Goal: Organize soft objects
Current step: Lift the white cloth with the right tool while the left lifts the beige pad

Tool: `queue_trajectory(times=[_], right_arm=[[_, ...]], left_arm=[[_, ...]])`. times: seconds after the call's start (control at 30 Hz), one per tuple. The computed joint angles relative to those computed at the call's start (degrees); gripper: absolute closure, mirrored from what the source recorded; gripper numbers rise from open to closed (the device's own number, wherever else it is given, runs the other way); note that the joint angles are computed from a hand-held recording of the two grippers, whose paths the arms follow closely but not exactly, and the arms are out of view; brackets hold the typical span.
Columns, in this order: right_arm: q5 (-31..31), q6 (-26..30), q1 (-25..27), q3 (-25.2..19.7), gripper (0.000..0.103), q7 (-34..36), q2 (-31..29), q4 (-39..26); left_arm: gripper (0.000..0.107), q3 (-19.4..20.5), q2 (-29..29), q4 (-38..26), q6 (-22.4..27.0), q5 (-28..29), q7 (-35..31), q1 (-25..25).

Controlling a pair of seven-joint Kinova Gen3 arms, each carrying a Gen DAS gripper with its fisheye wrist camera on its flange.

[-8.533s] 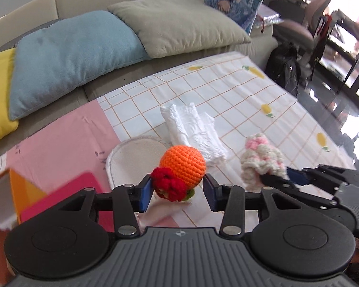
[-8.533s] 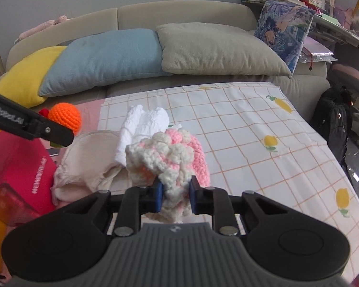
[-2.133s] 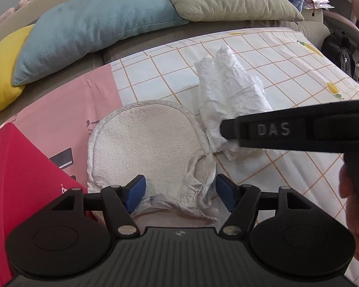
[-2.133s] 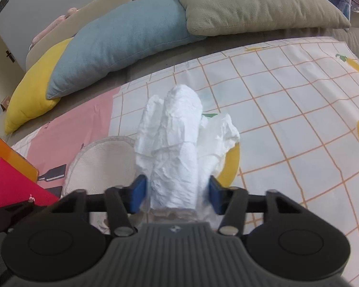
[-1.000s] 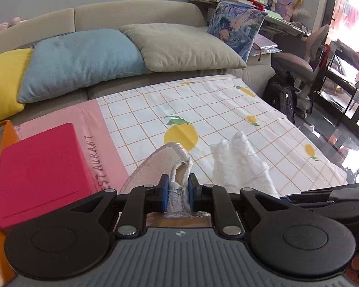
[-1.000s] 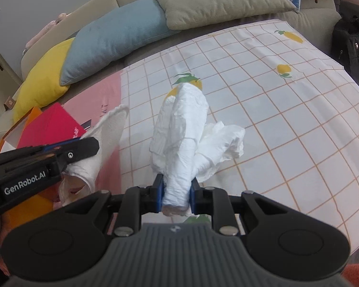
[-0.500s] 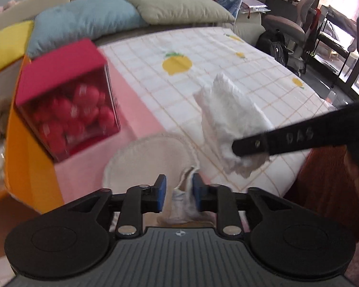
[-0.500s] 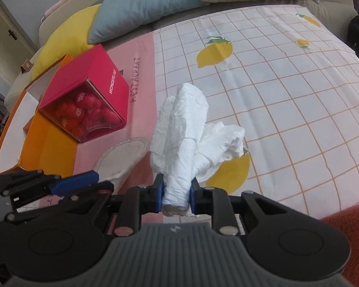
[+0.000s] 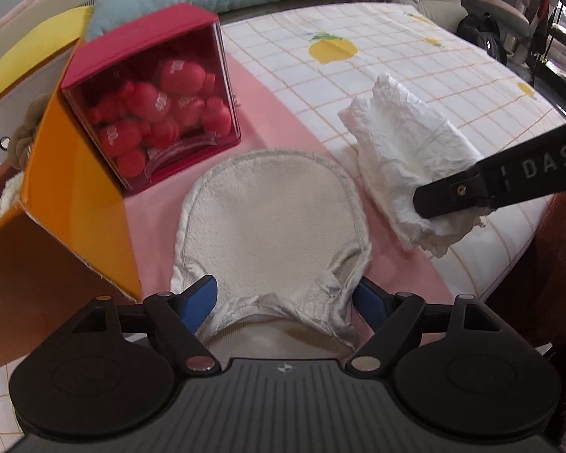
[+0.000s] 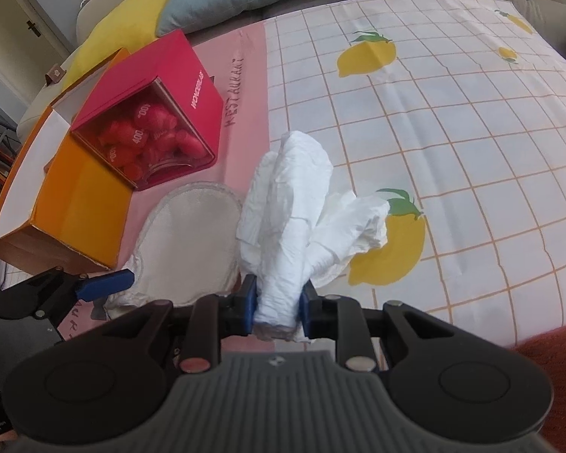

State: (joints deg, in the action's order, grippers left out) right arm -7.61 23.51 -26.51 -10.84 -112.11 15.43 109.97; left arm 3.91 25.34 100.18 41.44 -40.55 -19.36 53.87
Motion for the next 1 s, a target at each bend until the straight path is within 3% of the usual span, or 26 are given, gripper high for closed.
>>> queue_trajectory(times=[0.13,0.37,0.47,0.67,0.7,0.87,1.0], right_arm=[[-0.7,0.4,0.3,-0.4,0.08,0.8,0.6,-0.4],[-1.9,0.4,0.9,-0.8,0.079,1.9,1.0,-0.6],[-2.0,0.6,1.0,-0.8,0.079,2.4,1.3,-0.9],[-1.2,0.9,0.1,-0.2,0.079,2.0,1.5,-1.2],[-0.7,1.0,-0.3,0.0,0.079,1.7,1.5,-1.2],[2.5,1.1,-2.8,1.5,0.079,-1.0,0.8,-1.2],[8.4,0.3,-6.7,4.1,0.08,-6.2,-0.9,-0.5]], left_arm=[[0.004,-0.6,0.2,0.6,-0.7,0.4,1.9,-0.1],[0.004,-1.3,-0.4,2.4,-2.2,-0.6,5.8,-0.1],[0.021,-1.0,-1.1,2.7,-2.2,-0.7,5.9,-0.5],[0.085,0.3,-3.5,4.6,-6.4,1.1,4.2,-3.8],[0.089,0.5,-3.7,4.8,-7.1,1.7,3.7,-4.1],[0.093,-0.8,-5.2,6.0,-9.1,1.7,5.1,-3.5],[0.093,-1.9,-7.9,7.1,-9.9,-2.3,9.5,-1.7]])
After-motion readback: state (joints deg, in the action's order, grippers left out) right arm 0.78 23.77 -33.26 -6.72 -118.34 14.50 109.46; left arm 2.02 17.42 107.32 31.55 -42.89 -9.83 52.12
